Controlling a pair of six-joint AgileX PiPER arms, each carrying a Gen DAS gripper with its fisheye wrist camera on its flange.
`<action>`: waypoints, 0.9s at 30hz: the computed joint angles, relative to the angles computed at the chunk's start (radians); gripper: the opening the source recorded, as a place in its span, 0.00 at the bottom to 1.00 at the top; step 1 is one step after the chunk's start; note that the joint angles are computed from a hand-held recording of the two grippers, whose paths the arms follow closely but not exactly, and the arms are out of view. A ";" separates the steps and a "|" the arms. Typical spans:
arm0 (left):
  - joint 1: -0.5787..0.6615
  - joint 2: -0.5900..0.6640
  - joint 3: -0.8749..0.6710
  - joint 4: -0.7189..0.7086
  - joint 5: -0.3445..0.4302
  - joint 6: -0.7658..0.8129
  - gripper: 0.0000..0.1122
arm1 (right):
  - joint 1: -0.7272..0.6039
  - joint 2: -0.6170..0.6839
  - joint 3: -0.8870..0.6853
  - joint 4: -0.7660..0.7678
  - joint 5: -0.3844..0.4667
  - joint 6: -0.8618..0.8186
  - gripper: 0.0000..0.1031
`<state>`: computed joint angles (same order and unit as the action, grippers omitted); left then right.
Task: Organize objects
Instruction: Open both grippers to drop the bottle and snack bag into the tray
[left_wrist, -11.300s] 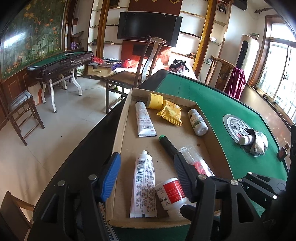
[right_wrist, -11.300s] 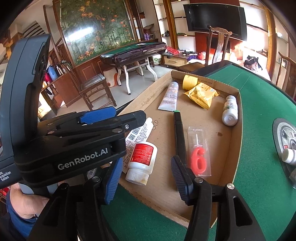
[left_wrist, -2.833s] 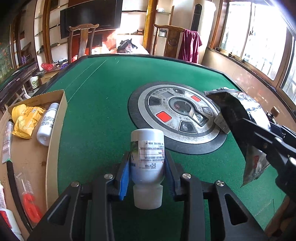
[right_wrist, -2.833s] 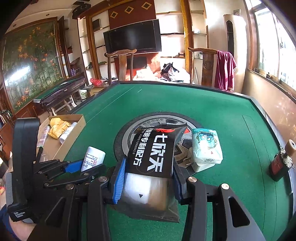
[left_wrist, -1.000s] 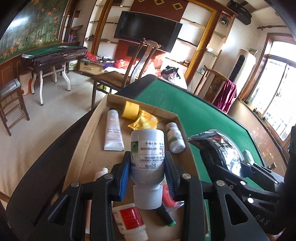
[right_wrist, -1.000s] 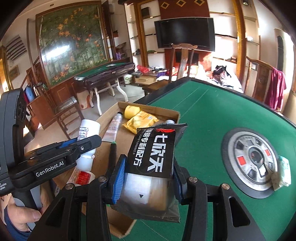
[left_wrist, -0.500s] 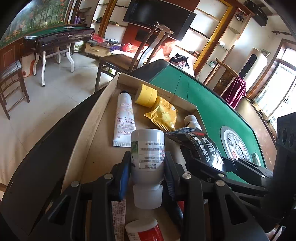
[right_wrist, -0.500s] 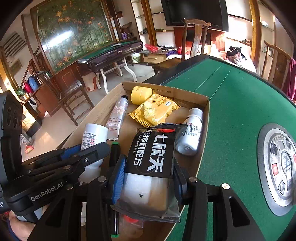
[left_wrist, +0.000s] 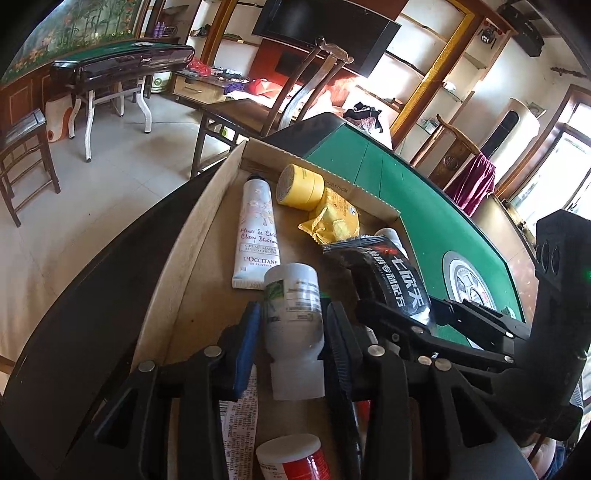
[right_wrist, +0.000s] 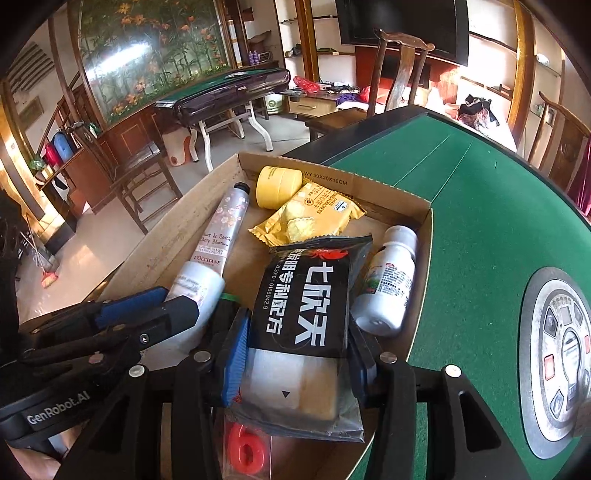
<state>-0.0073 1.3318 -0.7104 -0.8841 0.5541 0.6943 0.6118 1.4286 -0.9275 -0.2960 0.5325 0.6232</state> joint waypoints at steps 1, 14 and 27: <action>0.005 0.001 0.001 -0.006 0.005 0.007 0.38 | -0.002 -0.004 0.003 -0.001 0.001 0.001 0.50; 0.043 -0.040 0.008 -0.032 0.042 0.025 0.50 | 0.015 -0.060 0.030 -0.041 0.015 0.059 0.59; 0.052 -0.103 0.014 0.003 0.046 -0.011 0.55 | 0.033 -0.080 0.074 0.042 -0.061 0.002 0.68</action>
